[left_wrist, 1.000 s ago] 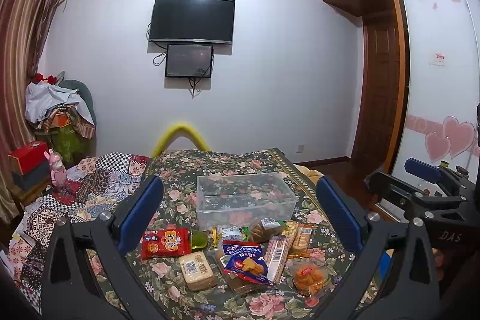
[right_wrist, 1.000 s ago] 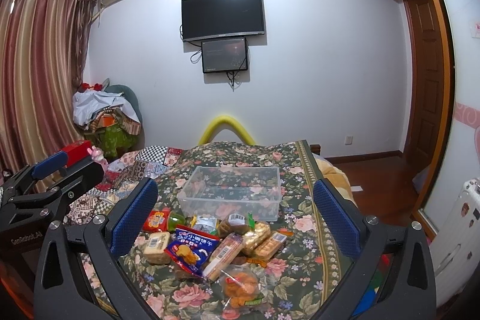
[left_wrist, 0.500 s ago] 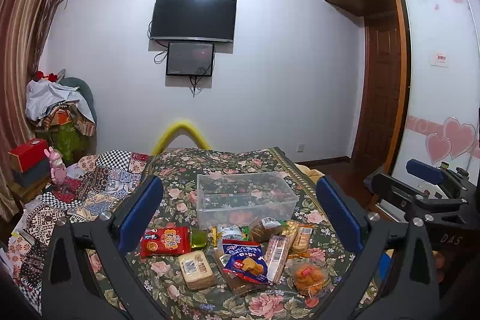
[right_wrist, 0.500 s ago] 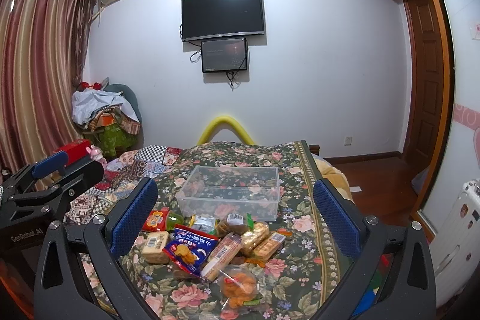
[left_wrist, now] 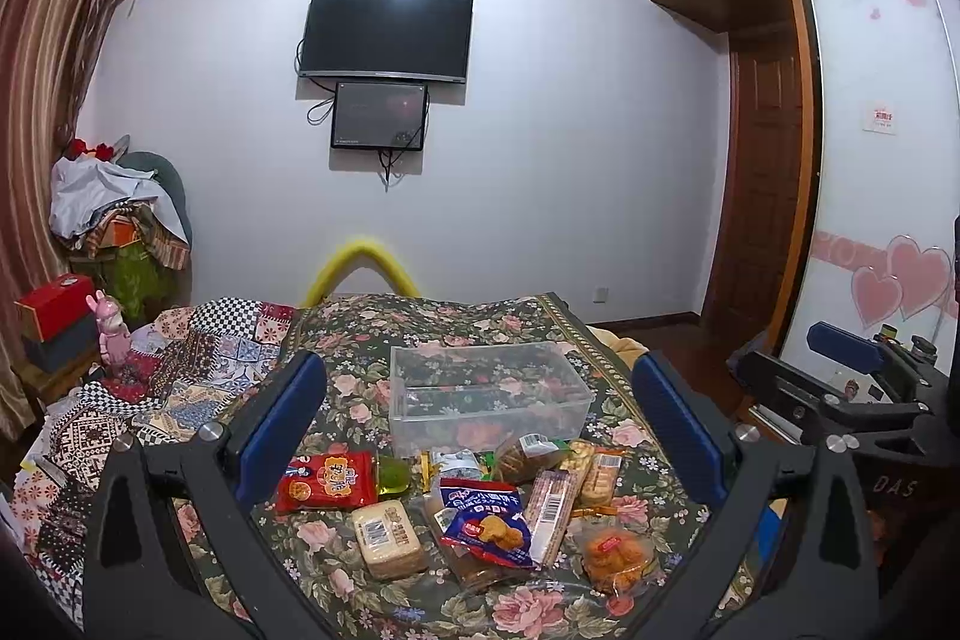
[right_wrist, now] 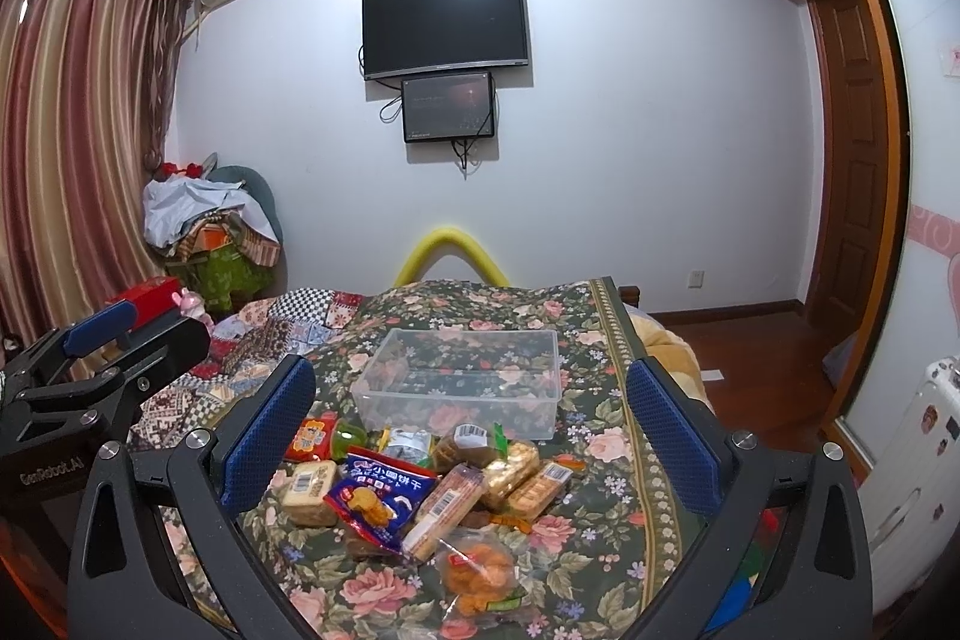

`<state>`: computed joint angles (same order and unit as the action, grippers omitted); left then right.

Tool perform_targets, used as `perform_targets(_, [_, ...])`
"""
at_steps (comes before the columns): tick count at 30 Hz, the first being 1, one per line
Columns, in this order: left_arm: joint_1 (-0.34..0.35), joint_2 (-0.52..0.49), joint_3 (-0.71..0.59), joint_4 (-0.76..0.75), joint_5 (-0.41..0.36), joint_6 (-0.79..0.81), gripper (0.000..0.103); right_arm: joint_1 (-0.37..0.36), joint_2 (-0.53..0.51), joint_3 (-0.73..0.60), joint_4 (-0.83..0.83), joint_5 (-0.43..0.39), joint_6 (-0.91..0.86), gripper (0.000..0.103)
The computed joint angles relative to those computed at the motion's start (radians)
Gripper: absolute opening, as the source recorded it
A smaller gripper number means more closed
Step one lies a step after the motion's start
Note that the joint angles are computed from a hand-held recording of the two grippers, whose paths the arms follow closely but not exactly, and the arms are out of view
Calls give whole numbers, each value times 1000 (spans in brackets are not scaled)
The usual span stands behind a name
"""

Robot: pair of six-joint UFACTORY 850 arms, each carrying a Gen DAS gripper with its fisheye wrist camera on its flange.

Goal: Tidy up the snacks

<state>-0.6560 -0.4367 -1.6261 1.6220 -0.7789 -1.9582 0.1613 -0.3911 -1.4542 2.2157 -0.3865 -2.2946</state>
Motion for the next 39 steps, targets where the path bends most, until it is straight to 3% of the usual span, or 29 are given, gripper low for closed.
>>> perform_targets(19, [23,-23,-20,-57,43,46,103,-1,-30,-26,-24,28,24,103])
perform_targets(23, [38,-30,-17,-102,57,91,103,-8,-58,-53,-108,53,107,103])
perform_targets(29, [78,-45,-11,-237,87,191,103,-22,-120,-111,-404,96,396,103])
perform_targets(34, [105,-74,-16,-333,102,277,101,-28,-176,-161,-784,127,757,103])
perform_targets(37, [121,-91,-22,-399,136,327,92,-26,-204,-185,-1037,132,994,103])
perform_targets(39, [130,-107,-36,-459,158,371,79,-25,-219,-197,-1160,119,1107,103])
